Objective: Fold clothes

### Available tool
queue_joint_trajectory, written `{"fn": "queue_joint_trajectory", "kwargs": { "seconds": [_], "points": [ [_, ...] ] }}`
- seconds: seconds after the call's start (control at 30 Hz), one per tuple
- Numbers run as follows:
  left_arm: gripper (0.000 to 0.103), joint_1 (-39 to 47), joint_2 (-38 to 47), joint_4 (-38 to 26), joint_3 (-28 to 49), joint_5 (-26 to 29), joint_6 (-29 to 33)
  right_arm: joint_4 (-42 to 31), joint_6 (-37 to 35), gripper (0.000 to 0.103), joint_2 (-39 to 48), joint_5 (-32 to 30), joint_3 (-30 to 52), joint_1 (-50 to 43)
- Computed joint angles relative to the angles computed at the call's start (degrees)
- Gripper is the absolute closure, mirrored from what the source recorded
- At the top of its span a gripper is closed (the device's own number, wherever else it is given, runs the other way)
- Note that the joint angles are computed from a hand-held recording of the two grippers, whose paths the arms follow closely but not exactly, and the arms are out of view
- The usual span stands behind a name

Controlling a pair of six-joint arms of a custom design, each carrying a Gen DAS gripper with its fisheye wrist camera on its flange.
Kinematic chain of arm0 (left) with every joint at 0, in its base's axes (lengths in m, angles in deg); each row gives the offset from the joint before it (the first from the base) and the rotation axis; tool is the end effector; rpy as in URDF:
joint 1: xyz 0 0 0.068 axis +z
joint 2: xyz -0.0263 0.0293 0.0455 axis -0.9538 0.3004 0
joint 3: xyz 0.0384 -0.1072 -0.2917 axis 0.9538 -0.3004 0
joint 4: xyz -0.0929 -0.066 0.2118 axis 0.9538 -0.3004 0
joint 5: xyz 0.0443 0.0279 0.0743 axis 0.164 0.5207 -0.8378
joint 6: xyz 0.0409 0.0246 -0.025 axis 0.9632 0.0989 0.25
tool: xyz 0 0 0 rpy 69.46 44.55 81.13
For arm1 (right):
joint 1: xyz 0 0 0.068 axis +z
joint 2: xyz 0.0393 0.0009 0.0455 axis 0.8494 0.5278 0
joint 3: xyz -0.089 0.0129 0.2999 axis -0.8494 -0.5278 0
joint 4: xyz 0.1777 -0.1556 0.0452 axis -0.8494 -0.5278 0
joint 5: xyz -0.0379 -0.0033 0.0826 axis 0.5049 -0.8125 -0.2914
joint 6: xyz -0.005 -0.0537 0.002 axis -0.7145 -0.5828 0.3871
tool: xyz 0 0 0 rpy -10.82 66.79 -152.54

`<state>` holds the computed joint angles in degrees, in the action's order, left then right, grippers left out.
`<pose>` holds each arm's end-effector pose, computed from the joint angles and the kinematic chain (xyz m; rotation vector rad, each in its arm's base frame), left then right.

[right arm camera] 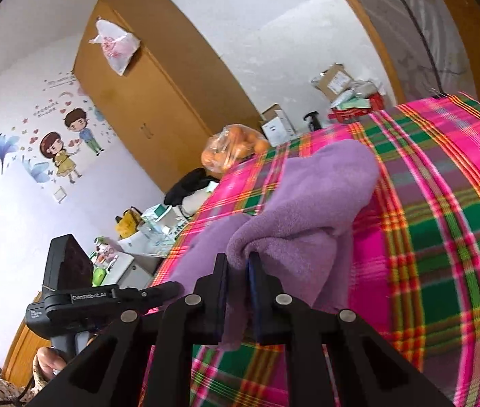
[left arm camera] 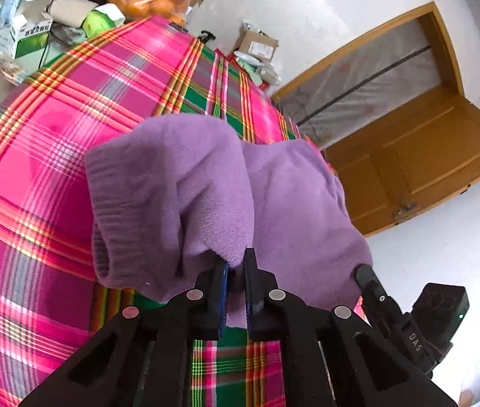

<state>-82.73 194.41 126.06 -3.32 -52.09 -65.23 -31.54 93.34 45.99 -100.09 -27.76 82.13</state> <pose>0.2820 -0.0575 0.0761 -0.7344 2.2342 -0.7701 0.3479 0.1765 0.1040 -0.4956 2.1511 1.0444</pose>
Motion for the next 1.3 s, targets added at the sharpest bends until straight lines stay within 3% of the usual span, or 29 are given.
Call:
{"fn": "queue_joint_trajectory", "kwargs": {
  "seconds": [0.17, 0.3, 0.43, 0.6, 0.83, 1.03, 1.1, 1.23, 1.3],
  "points": [
    [0.095, 1.24, -0.24, 3.24, -2.64, -1.76, -0.38, -1.35, -1.43, 0.091, 0.07, 0.83, 1.22, 3.11],
    [0.096, 3.09, -0.11, 3.77, -3.23, 1.31, 0.48, -2.40, -2.58, 0.091, 0.96, 0.92, 2.00, 5.18],
    [0.097, 2.24, -2.04, 0.70, -2.42, 0.96, 1.99, -4.17, -3.59, 0.091, 2.58, 1.06, 3.58, 6.99],
    [0.085, 1.53, -3.18, -0.09, -2.33, 1.03, 2.27, -6.08, -3.80, 0.091, 5.08, -0.85, 5.61, 8.06],
    [0.076, -1.29, -8.00, -3.71, -2.58, -3.04, 3.81, -6.20, -2.28, 0.090, 7.47, -3.84, 6.52, 7.32],
    [0.066, -5.95, -11.56, -11.32, 1.05, -6.62, 8.26, -5.05, -1.02, 0.088, 7.45, -4.85, 5.08, 6.28],
    [0.059, -7.83, -11.93, -16.78, 4.23, -7.20, 10.68, -4.78, -1.25, 0.087, 7.19, -4.61, 4.37, 6.10],
    [0.058, -12.82, -11.29, -31.59, 13.17, -11.98, 16.57, -5.54, -2.61, 0.082, 6.08, -3.12, 2.58, 5.76],
    [0.058, -14.80, -10.54, -35.28, 16.08, -13.97, 18.89, -5.27, -3.16, 0.080, 5.59, -3.03, 1.16, 5.06]
  ]
}}
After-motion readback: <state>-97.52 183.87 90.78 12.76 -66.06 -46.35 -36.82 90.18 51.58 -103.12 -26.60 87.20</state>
